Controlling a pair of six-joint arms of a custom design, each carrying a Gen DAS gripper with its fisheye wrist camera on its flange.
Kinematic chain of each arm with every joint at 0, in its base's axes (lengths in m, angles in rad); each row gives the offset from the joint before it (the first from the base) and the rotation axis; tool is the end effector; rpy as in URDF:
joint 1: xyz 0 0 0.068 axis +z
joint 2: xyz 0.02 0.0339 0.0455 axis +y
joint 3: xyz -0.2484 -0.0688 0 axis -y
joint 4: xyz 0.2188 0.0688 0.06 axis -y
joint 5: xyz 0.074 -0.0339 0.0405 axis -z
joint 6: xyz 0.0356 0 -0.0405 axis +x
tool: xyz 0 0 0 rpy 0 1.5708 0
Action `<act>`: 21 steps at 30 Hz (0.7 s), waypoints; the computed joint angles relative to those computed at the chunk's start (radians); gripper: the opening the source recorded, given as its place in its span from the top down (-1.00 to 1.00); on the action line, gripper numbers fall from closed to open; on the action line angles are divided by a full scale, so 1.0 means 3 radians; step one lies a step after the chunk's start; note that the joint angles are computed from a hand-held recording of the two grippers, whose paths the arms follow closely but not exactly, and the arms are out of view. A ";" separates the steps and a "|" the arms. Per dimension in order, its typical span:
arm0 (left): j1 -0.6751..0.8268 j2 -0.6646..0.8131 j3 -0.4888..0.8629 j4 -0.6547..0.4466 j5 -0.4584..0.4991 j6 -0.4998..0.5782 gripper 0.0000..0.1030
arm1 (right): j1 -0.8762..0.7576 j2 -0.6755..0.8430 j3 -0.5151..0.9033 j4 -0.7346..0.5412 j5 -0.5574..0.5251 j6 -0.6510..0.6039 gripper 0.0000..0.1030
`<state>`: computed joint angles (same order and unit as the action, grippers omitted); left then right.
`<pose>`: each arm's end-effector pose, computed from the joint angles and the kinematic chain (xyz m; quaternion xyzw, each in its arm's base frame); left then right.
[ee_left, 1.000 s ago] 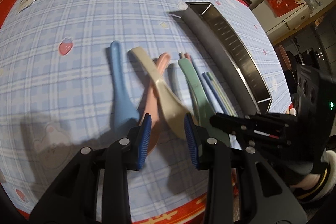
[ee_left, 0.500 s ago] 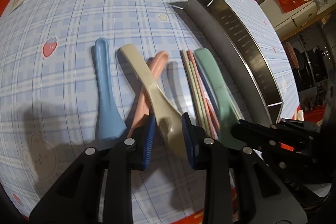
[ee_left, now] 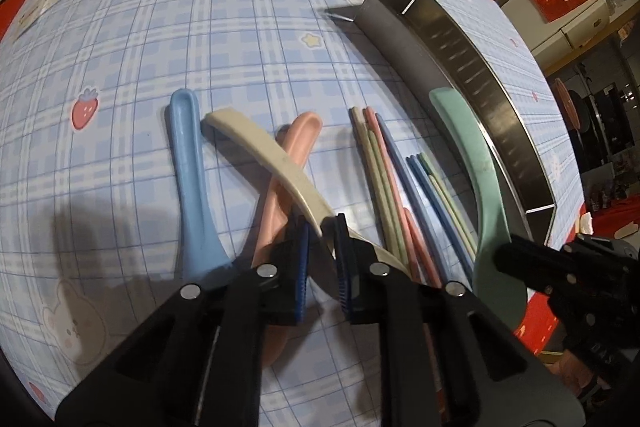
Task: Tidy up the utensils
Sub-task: 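Lift the mint green spoon with the right tool and carry it over the tray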
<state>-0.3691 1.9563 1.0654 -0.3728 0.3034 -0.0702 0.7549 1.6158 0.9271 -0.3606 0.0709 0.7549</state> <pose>0.3042 -0.1291 0.1083 0.1683 0.9626 -0.1787 0.1150 0.2150 0.1988 0.1740 0.0091 0.9656 0.1516 0.2111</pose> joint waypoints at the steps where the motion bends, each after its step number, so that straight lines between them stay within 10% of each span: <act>1: 0.0007 -0.0001 -0.0013 0.0000 0.0022 0.0012 0.73 | -0.0001 -0.0014 -0.0014 -0.0003 0.0005 0.0015 0.91; 21: 0.0385 -0.0923 -0.0889 -0.0028 0.0460 0.0404 0.83 | 0.0385 -0.0033 0.0376 -0.0563 0.0398 0.0351 0.91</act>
